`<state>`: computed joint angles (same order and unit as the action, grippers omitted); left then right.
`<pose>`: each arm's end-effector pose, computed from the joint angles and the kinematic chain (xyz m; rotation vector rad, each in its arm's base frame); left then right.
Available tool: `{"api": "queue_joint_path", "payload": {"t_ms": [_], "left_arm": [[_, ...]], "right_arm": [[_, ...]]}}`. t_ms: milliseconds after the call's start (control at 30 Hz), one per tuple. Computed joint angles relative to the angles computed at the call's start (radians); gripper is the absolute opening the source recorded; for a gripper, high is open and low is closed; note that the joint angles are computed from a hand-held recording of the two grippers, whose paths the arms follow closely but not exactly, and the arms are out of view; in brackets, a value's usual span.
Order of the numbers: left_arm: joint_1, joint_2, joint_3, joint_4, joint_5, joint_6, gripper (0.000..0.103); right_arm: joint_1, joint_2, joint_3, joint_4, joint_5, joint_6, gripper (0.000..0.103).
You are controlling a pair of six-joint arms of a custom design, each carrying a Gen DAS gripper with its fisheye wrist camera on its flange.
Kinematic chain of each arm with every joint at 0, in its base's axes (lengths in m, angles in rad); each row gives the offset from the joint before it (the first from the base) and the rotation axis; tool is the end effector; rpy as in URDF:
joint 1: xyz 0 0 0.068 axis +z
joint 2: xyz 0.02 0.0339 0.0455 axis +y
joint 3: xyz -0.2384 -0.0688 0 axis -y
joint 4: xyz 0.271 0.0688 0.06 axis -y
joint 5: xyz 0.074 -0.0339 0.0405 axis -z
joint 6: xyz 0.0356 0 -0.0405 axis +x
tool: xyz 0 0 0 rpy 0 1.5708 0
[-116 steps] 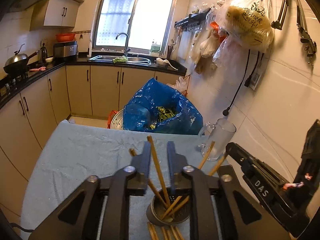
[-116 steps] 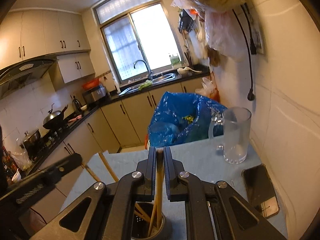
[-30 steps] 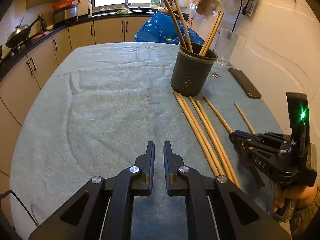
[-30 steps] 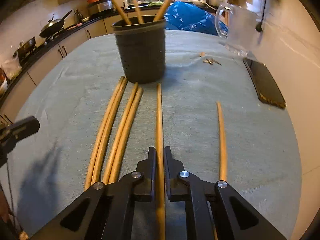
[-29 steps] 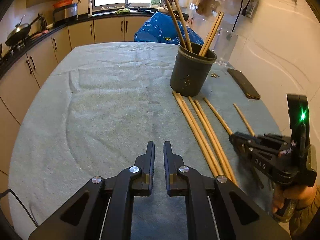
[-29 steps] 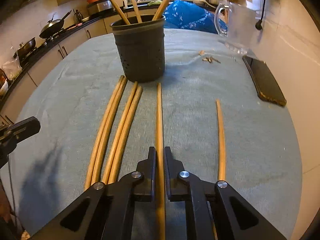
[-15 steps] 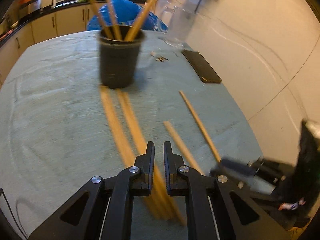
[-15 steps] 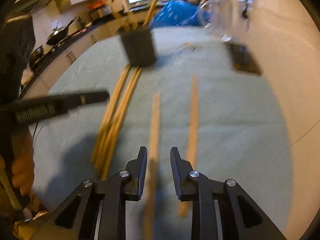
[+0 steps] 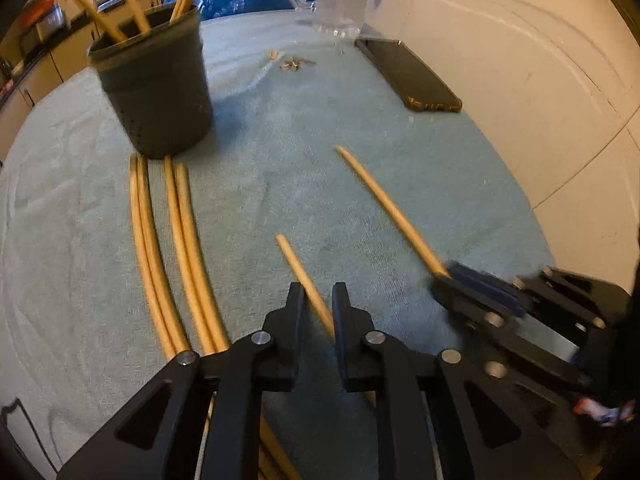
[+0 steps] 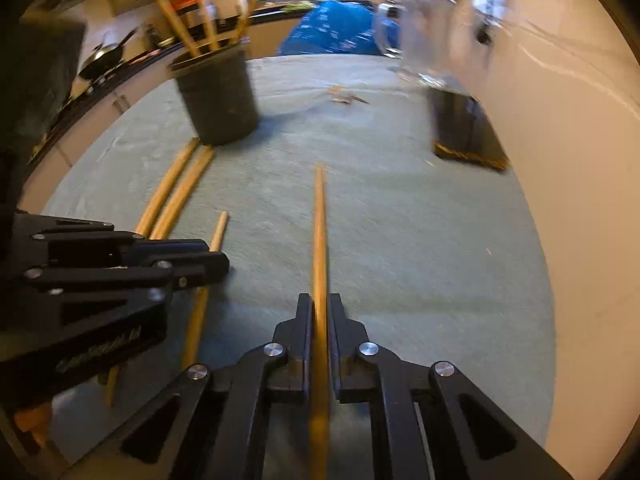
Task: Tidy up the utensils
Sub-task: 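Lift the held sticks off the towel with both grippers, raising them upright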
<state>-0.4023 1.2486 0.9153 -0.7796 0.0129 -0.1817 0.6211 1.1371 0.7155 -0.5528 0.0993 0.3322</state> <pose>0.2470 -0.1056 0.2094 0.3012 2.6830 -0.1978 0.2079 0.1444 0.1831 -0.3294 2.5355 0.2476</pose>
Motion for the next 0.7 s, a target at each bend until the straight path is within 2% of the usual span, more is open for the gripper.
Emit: {"api": "queue_joint_path", "payload": {"t_ms": [67,133,267,333,367,467,700], "left_arm": [[-0.016,0.006,-0.003,0.02,-0.006,0.014,0.009],[-0.012,-0.002,-0.012,0.029,0.031,0.026,0.006],[-0.004,-0.033,-0.034,0.014,0.07,0.051,0.005],[-0.011,-0.035,-0.027,-0.009,0.068,0.065,0.006],[-0.014,-0.028,-0.02,-0.015,0.065,0.069,0.006],[-0.014,0.017,0.016,-0.025,0.06,0.053,0.006],[0.004,0.076,0.066,-0.025,0.077,0.06,0.006]], "right_arm": [[-0.029,-0.083,-0.039,-0.048,-0.019,0.016,0.008],[-0.049,-0.154,-0.063,-0.106,-0.042,0.031,0.007],[-0.03,-0.258,-0.083,-0.255,-0.057,0.027,0.008],[-0.01,-0.269,-0.086,-0.276,-0.041,0.023,0.009],[-0.017,-0.255,-0.076,-0.275,-0.045,0.011,0.013],[-0.027,-0.178,-0.029,-0.239,-0.015,-0.024,0.014],[-0.098,0.154,0.18,-0.185,-0.047,-0.146,0.014]]}}
